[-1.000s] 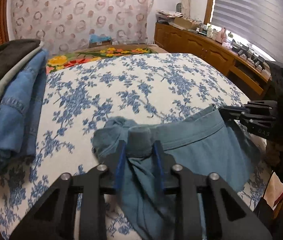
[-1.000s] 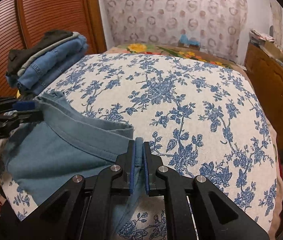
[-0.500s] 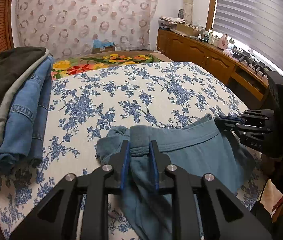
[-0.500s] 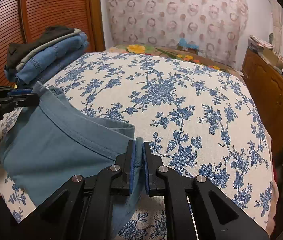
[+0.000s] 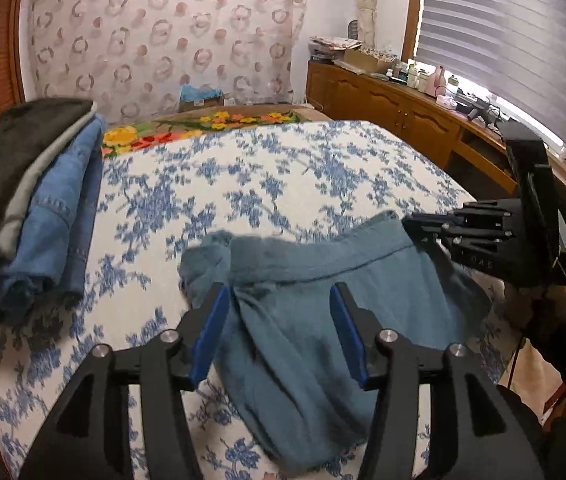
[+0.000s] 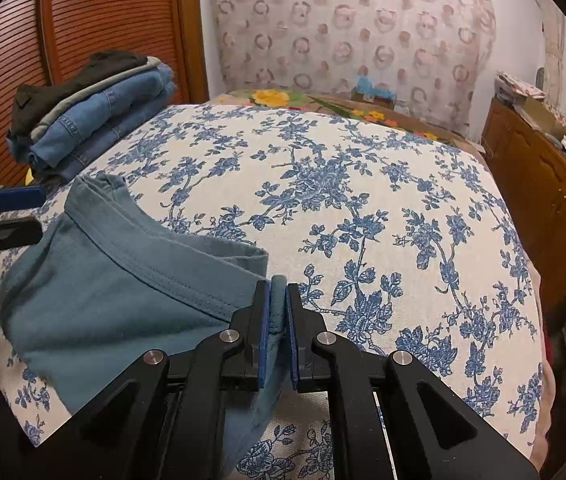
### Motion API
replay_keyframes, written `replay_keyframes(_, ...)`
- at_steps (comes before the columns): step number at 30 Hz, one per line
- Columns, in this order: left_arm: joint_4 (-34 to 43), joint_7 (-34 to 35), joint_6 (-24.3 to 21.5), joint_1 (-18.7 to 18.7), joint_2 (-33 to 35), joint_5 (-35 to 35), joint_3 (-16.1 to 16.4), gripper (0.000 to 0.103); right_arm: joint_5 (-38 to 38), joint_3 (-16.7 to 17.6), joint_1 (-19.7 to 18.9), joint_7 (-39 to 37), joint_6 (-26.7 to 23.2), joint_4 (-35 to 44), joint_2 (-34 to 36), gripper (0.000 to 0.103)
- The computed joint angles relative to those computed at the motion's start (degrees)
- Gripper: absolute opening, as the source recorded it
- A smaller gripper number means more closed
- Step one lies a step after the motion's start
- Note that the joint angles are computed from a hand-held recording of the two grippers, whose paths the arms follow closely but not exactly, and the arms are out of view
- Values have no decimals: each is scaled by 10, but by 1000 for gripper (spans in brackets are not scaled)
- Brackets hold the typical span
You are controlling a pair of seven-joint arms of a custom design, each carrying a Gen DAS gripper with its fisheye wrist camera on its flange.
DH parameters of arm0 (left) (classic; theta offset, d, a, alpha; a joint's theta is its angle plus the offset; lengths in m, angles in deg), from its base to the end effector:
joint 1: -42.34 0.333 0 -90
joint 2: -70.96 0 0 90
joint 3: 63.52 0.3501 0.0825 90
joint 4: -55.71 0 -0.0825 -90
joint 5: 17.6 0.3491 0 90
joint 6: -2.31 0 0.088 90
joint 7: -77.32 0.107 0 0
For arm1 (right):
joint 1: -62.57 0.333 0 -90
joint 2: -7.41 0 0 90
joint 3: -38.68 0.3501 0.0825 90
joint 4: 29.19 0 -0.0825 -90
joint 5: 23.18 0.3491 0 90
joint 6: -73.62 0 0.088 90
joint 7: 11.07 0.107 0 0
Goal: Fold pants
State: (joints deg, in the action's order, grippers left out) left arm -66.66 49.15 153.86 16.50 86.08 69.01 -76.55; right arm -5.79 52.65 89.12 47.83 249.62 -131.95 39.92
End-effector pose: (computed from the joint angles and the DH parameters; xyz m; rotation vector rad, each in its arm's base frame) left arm 0.4235 -0.3682 0.3538 -1.8470 1.6755 -0.8080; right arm 0.5633 0.4088 0.3736 -2.2812 0.8357 -0.3453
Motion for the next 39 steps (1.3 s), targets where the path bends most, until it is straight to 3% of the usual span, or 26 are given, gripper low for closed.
replay_keyframes(15,-47,-48,-26,-23,-5,-14,-13,53,-4,-7,6,6,1,-1,0,6)
replay_keyframes(19,-51,-62,-28,-23,-7,-11,-15,53,-1,-3,1,8,3,0,-1,11)
replay_keyframes(22,-54,-71,-32,-25,-9,-9,-17,53,6,4,-7,7,4,-7,-8,21)
replay_keyframes(26,-59,-85,-34,-27,-13,-3,-20,53,31,45,-45,-11,15,-44,-34,31)
replay_keyframes(32,-70,-133,-38,-30,-20,30,-25,53,124,225,-200,-132,32,-140,-79,31)
replay_keyframes(33,-72,-143,-37,-29,-21,39,-26,53,138,239,-211,-145,29,-150,-84,31)
replay_keyframes(34,-73,-150,-38,-29,-21,43,-27,53,148,241,-212,-152,30,-156,-88,31)
replay_keyframes(37,-76,-156,-37,-27,-21,45,-30,53,155,194,-169,-143,20,-162,-104,31)
replay_keyframes(39,-79,-171,-39,-29,-23,59,-32,50,179,201,-175,-159,8,-162,-107,31)
